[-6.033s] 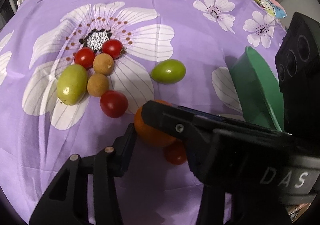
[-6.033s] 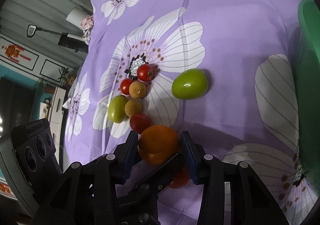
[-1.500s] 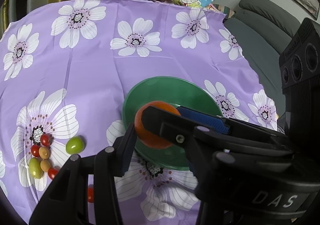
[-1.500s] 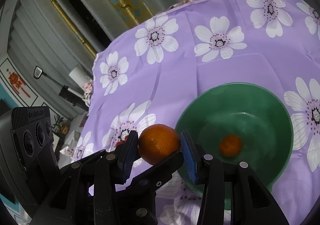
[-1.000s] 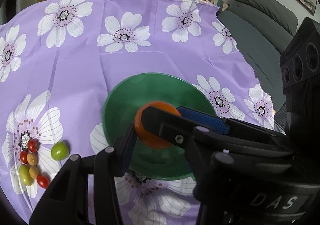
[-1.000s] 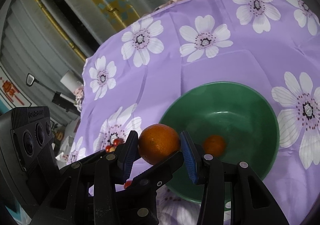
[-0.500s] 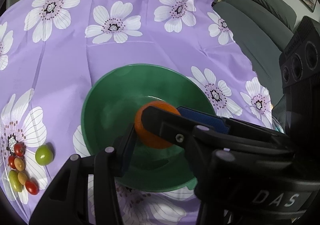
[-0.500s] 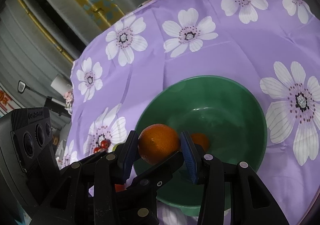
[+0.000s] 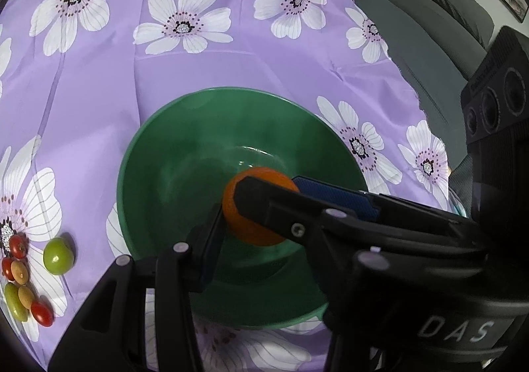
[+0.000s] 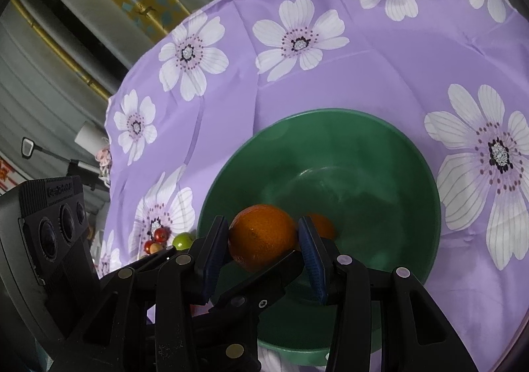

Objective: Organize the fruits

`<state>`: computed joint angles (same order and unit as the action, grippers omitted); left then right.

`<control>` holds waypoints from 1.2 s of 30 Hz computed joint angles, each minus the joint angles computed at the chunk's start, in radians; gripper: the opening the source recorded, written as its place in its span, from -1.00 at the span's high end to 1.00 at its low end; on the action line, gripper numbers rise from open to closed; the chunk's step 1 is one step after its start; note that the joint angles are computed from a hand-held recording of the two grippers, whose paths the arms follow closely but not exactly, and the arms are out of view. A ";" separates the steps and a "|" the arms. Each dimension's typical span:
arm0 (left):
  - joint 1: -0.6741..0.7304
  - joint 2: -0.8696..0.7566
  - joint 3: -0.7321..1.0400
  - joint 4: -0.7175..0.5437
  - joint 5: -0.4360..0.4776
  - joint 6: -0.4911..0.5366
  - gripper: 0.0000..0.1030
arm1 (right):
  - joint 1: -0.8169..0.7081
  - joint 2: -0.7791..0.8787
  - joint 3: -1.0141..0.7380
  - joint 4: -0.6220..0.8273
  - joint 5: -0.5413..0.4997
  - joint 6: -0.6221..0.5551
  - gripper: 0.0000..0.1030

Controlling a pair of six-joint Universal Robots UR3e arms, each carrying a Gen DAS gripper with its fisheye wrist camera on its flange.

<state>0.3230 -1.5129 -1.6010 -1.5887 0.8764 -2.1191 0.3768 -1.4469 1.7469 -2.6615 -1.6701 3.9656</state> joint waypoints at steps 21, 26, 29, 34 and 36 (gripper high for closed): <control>-0.050 -0.080 0.067 -0.024 0.045 -0.034 0.12 | -0.028 -0.008 0.007 0.056 0.039 0.008 0.10; -0.058 -0.079 0.064 -0.022 0.049 -0.035 0.12 | -0.033 -0.020 0.024 0.055 0.041 0.018 0.10; -0.055 -0.080 0.065 -0.026 0.048 -0.030 0.12 | -0.037 -0.019 0.026 0.050 0.044 0.015 0.10; -0.056 -0.078 0.062 -0.020 0.051 -0.032 0.12 | -0.038 -0.019 0.026 0.049 0.047 0.014 0.10; -0.056 -0.077 0.061 -0.019 0.052 -0.033 0.12 | -0.038 -0.018 0.026 0.048 0.046 0.014 0.10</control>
<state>0.2666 -1.5896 -1.5397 -1.6079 0.9288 -2.1526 0.3389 -1.4646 1.7728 -2.6132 -1.6240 3.9799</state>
